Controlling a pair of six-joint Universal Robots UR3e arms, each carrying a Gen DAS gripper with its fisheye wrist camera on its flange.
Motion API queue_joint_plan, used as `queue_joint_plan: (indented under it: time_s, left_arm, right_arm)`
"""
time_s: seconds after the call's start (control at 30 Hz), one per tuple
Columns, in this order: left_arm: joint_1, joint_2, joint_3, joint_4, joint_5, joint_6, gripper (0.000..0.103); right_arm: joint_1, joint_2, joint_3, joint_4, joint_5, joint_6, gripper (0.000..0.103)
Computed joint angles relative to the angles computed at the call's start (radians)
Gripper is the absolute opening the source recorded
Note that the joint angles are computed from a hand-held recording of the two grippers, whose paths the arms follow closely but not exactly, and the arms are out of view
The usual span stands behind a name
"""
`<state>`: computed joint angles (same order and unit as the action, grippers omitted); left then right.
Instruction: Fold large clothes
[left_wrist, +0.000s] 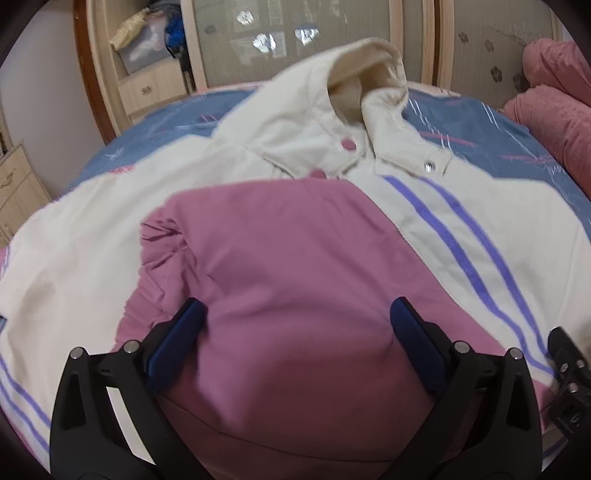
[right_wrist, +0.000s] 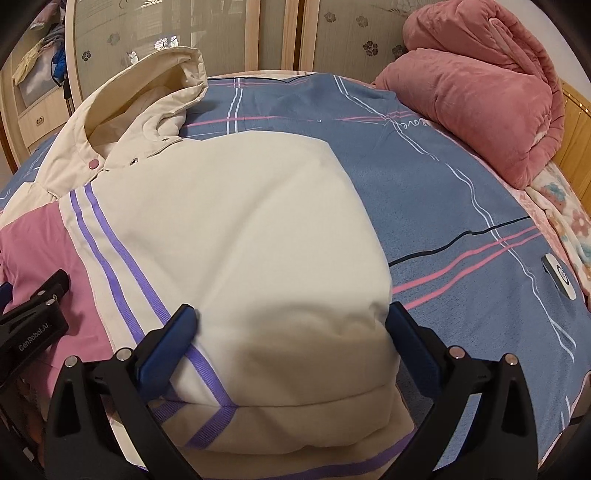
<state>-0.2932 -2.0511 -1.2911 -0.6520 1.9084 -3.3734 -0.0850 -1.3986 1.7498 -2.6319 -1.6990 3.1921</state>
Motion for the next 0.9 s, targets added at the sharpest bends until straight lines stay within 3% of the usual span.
queue_joint_plan:
  time_s: [0.1, 0.2, 0.27, 0.5, 0.7, 0.83, 0.9]
  left_arm:
    - [-0.036, 0.052, -0.059, 0.073, 0.051, 0.014, 0.101]
    - [-0.056, 0.08, -0.061, -0.023, 0.032, 0.046, 0.101]
    - [-0.078, 0.073, -0.101, -0.002, 0.077, 0.08, 0.101]
    - [-0.056, 0.071, -0.137, 0.033, 0.044, 0.077, 0.101]
    - [-0.049, 0.08, -0.157, 0.057, 0.031, 0.075, 0.101]
    - [-0.049, 0.083, -0.163, 0.061, 0.029, 0.074, 0.101]
    - [-0.051, 0.081, -0.161, 0.061, 0.032, 0.074, 0.101]
  right_arm:
    - [-0.006, -0.005, 0.009, -0.005, 0.002, -0.005, 0.102]
    - [-0.006, -0.011, 0.017, -0.008, 0.001, -0.006, 0.102]
    - [-0.007, -0.012, 0.019, -0.011, 0.005, -0.006, 0.102]
    - [-0.01, -0.024, 0.032, -0.019, 0.007, -0.006, 0.102]
    - [0.01, -0.062, 0.087, -0.14, -0.047, 0.019, 0.102]
    - [0.007, -0.003, 0.007, -0.009, -0.025, -0.005, 0.102]
    - [0.018, 0.006, -0.001, -0.01, -0.041, -0.005, 0.102]
